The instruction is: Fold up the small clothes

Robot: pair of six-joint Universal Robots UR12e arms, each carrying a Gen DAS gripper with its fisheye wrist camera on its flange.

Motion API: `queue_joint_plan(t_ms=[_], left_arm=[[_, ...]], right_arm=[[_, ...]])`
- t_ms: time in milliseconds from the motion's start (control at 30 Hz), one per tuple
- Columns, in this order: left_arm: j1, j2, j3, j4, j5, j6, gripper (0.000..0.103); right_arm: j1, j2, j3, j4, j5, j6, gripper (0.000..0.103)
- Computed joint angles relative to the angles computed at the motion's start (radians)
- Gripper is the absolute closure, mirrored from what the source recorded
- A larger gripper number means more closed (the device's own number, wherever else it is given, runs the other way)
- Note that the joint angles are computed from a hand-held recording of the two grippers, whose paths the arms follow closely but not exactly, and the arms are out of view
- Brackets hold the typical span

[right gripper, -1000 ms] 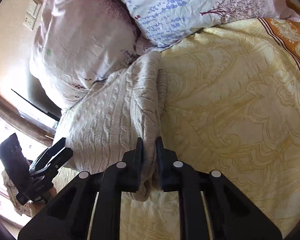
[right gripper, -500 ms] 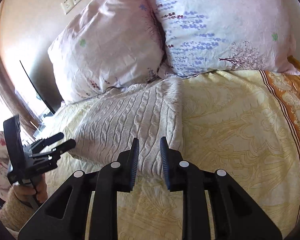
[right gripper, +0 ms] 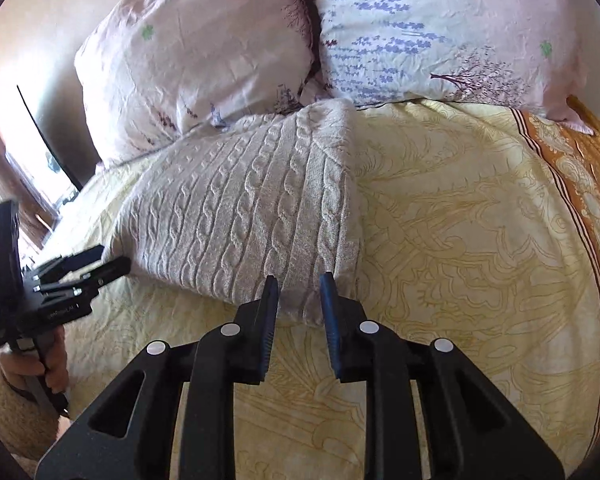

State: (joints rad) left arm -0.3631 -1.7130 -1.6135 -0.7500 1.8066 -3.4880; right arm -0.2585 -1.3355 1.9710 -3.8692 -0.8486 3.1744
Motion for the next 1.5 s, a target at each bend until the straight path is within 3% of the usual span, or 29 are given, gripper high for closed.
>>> queue_joint_plan(t_ms=[67,167,200,233,267,433,767,867,1200,1500], left_arm=[[-0.02,0.006,-0.007,0.016,0.063,0.004,0.009],[-0.034,0.009,-0.003,0.007,0.098,-0.003,0.006],[-0.035,0.005,0.008,-0.025,0.099,-0.012,0.006],[-0.037,-0.001,0.021,-0.063,0.103,-0.022,0.006],[-0.039,-0.008,0.035,-0.101,0.11,-0.03,0.006],[-0.046,-0.034,0.069,-0.202,0.132,-0.034,0.005],[-0.024,-0.039,0.072,-0.221,0.056,-0.067,0.002],[-0.016,-0.034,0.063,-0.209,0.031,-0.066,0.002],[-0.018,-0.034,0.061,-0.207,0.03,-0.066,0.002],[-0.018,-0.034,0.061,-0.207,0.031,-0.067,0.002]], right_arm=[[-0.005,0.008,0.007,-0.073,-0.04,0.054,0.038],[0.0,0.007,0.017,-0.086,-0.084,0.042,0.034],[0.004,0.007,0.021,-0.082,-0.094,0.037,0.029],[0.01,0.008,0.023,-0.081,-0.106,0.029,0.014],[0.018,0.009,0.026,-0.084,-0.122,0.016,0.008],[0.084,0.009,0.042,-0.082,-0.305,-0.107,0.006],[0.143,0.014,0.016,0.048,-0.422,-0.205,0.004],[0.149,0.008,0.008,0.108,-0.444,-0.193,0.002],[0.158,0.008,0.008,0.113,-0.475,-0.155,0.001],[0.18,0.007,0.015,0.107,-0.553,-0.086,0.001]])
